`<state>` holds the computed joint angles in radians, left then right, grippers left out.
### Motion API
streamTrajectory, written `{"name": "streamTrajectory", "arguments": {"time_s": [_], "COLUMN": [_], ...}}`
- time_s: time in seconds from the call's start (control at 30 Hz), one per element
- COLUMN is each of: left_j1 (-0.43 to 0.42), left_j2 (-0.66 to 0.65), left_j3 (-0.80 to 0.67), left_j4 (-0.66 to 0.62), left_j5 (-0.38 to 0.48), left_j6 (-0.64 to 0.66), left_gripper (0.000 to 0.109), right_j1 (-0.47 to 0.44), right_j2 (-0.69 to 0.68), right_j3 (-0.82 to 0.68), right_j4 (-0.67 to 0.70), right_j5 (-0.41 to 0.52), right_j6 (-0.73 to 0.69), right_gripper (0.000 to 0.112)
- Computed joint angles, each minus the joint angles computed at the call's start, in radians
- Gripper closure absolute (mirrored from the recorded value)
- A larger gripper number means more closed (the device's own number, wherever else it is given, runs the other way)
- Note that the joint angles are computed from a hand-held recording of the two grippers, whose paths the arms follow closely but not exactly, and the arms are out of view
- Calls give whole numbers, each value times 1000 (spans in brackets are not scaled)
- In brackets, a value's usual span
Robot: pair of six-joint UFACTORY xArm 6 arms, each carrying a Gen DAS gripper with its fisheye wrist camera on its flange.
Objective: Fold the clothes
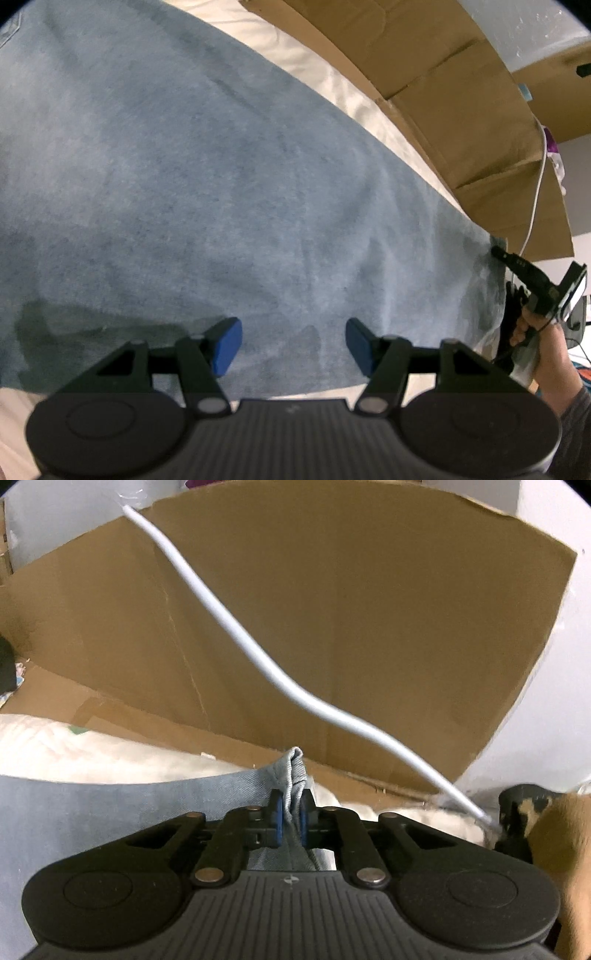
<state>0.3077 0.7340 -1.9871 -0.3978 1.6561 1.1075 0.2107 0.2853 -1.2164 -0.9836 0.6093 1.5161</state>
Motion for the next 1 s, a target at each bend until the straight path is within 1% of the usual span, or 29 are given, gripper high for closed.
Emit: {"name": "streamTrajectory", "arguments": {"time_s": [0.13,0.17,0.2,0.23,0.27,0.3,0.33,0.5,0.57,0.6,0.67,0.77,0.87,0.97,1.0], "left_j1": [4,10,13,15,17,14,16,24,30,33,42,50,43,27,34], "left_j2": [-17,-12,-14,-20,-27,-42,-50,-82,-100,-111,-127,-155,-187,-229,-226], "left_j3": [29,14,13,20,28,52,65,115,147,166,187,237,300,385,376], "left_j4": [0,2,3,3,3,1,2,18,29,35,51,66,76,80,89], "left_j5": [-13,-5,-4,-3,-3,-12,-13,-10,-16,-22,-22,-40,-71,-118,-110], "left_j6": [7,13,20,25,29,30,38,65,83,93,116,142,155,173,184], "left_gripper": [43,43,43,43,42,42,41,40,40,40,40,40,40,40,40], "right_j1": [0,1,4,8,14,20,27,73,111,125,163,225,266,310,312], "right_j2": [34,46,56,66,49,29,8,-94,-142,-172,-222,-252,-280,-303,-311], "right_j3": [-34,-45,-60,-74,-59,-40,-22,70,119,153,211,250,291,313,328], "right_j4": [9,32,58,84,76,64,53,-21,-73,-83,-94,-83,-59,11,8], "right_j5": [18,29,42,55,53,50,47,33,43,40,44,80,98,143,134], "right_j6": [-18,-40,-48,-54,-33,-9,15,148,249,287,350,388,440,444,475], "right_gripper": [105,103,94,90,83,77,75,74,72,70,70,70,69,69,68]}}
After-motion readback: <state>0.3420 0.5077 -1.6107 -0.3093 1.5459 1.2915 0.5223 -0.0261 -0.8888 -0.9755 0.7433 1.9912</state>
